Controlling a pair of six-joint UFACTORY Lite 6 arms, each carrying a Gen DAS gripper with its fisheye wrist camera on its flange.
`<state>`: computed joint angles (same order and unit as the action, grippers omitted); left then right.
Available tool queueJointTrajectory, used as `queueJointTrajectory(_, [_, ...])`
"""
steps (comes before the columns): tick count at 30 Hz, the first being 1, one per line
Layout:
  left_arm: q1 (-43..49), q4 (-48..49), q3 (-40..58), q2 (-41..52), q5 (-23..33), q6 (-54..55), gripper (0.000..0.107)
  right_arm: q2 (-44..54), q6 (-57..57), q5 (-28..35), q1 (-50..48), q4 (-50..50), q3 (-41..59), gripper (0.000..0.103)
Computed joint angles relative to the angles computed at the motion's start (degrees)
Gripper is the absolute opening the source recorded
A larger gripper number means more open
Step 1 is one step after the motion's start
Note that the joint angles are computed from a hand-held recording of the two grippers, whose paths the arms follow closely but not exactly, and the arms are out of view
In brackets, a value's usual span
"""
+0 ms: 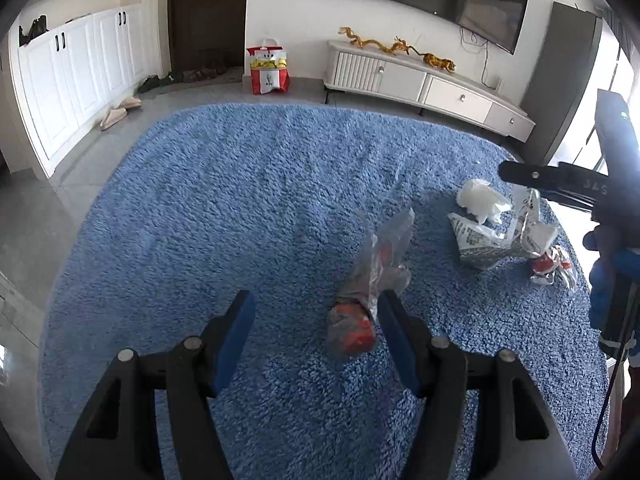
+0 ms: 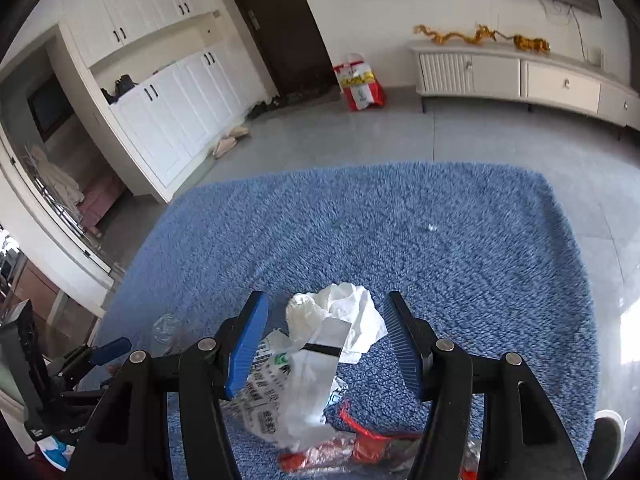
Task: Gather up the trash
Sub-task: 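Grasp the red-capped plastic bottle with left tool while right grasps white tissue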
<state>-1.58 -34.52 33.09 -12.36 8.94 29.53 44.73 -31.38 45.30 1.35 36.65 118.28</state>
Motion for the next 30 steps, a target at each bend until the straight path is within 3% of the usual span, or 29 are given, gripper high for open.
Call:
queueJointTrajectory(7, [-0.7,-7.6,0.8,3.2,-1.4,7.6,0.061,12.3,8.2,8.0,3.1,-9.2,17.8,0.059])
queueJointTrajectory(10, [-0.9,-10.9,1.5,4.9,-1.9,11.5,0.047,14.1,8.9,9.6,4.1,-11.2,21.2,0.037])
queueJointTrajectory(11, [-0.8,-13.4,1.6,5.4,-1.8,14.2,0.04,14.5,8.9,9.8,4.4,-11.6,22.3,0.035])
queueJointTrajectory(15, [-1.0,-15.5,0.7,4.9,-3.1,16.6,0.026,14.1,8.5,9.3,5.0,-11.2,24.2,0.031])
queueJointTrajectory(18, [0.8,-23.0,-1.0,2.7,-1.8,24.5,0.023,10.5,6.1,7.3,4.3,-8.7,20.6,0.031])
queueJointTrajectory(21, [2.0,-22.9,-3.5,-1.1,-1.1,24.5,0.022,4.2,2.4,4.0,3.6,-5.1,12.6,0.031])
queueJointTrajectory(30, [8.4,-6.1,-9.5,-19.3,7.4,8.1,0.021,-14.9,-5.4,-1.7,3.9,1.9,-7.4,0.024])
